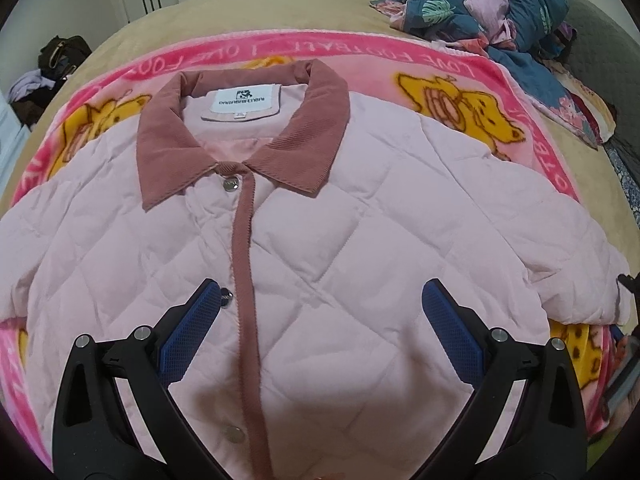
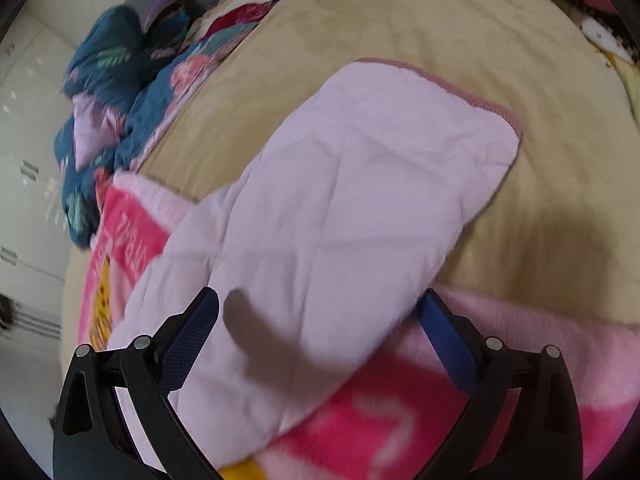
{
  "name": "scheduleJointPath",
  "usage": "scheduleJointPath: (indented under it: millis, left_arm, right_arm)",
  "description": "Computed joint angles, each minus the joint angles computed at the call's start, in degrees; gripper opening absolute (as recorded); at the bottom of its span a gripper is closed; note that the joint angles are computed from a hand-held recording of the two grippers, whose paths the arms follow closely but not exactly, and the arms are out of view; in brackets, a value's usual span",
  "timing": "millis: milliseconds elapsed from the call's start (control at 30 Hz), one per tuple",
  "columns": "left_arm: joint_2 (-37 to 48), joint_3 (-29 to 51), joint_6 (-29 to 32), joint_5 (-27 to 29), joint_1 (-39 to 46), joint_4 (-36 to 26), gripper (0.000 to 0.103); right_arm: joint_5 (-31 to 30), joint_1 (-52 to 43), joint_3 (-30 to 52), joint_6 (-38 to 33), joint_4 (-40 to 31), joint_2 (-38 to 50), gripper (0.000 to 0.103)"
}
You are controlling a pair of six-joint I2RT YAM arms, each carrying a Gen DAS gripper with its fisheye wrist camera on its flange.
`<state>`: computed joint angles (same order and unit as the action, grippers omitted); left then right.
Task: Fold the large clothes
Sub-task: 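Grasp the pink sleeve cuff with the right tool and lift it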
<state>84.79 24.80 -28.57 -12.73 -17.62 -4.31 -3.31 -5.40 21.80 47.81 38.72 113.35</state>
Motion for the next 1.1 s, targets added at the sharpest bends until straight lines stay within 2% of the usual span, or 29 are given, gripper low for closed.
scheduleJointPath:
  millis: [33, 67, 100, 133, 200, 267, 300, 400, 500, 633, 800, 967, 1100]
  left_arm:
    - [-0.5, -0.1, 0.5, 0.2, 0.4, -0.3, 0.095]
    - [-1.0, -0.1, 1.0, 0.4, 0.8, -0.6, 0.095]
    - [-1.8, -0.2, 1.7, 0.5, 1.4, -1.1, 0.095]
    - [-2.7, -0.4, 2.1, 0.5, 1.9, -1.7, 0.094]
    - [-4.6, -0.7, 2.8, 0.6, 2.9, -2.7, 0.094]
    - [-7.2, -1.3, 3.6, 1.4, 4.2, -3.9, 0.095]
    - [-8.1, -1.5, 3.9, 1.9, 4.6, -4.4, 0.095]
    - [-12.0, -2.3, 5.5, 3.1, 6.3, -7.0, 0.095]
    - [-16.5, -2.9, 6.9, 3.9, 8.7, -10.3, 0.095]
    - [-24.3, -3.9, 10.0, 7.1, 13.6, -15.0, 0.094]
    - [-32.7, -4.3, 14.3, 10.6, 21.1, -21.4, 0.095]
    - [-38.8, -4.2, 22.3, 14.3, 29.6, -26.3, 0.095]
    - [-39.0, -3.2, 28.1, 22.4, 39.8, -28.9, 0.094]
  right_arm:
    - [-0.9, -1.1, -0.2, -0.3, 3.4, 1.7, 0.099]
    - [-1.7, -2.0, -0.7, 0.1, 6.3, 3.1, 0.093]
    - [-2.5, -3.2, -1.3, 1.1, 10.5, 5.1, 0.08]
    - [-3.2, -4.2, -1.8, 1.3, 12.9, 6.2, 0.071]
    - [-6.5, -6.3, -4.0, 1.6, 20.9, 8.1, 0.045]
    - [-7.3, -6.2, -6.2, 0.6, 26.6, 7.0, 0.028]
    - [-6.4, -4.7, -7.9, -0.9, 28.6, 4.4, 0.024]
    - [-6.3, -1.5, -11.4, -2.0, 33.4, -0.7, 0.018]
    - [-4.4, 3.7, -14.3, -4.1, 32.7, -9.9, 0.018]
    - [0.9, 14.3, -14.4, -7.4, 23.1, -24.2, 0.018]
    - [8.6, 29.3, -10.9, -10.5, 11.8, -34.7, 0.018]
    - [17.0, 42.4, -3.9, -14.5, 2.6, -37.4, 0.018]
    - [21.6, 49.8, 4.6, -16.6, -4.6, -35.3, 0.018]
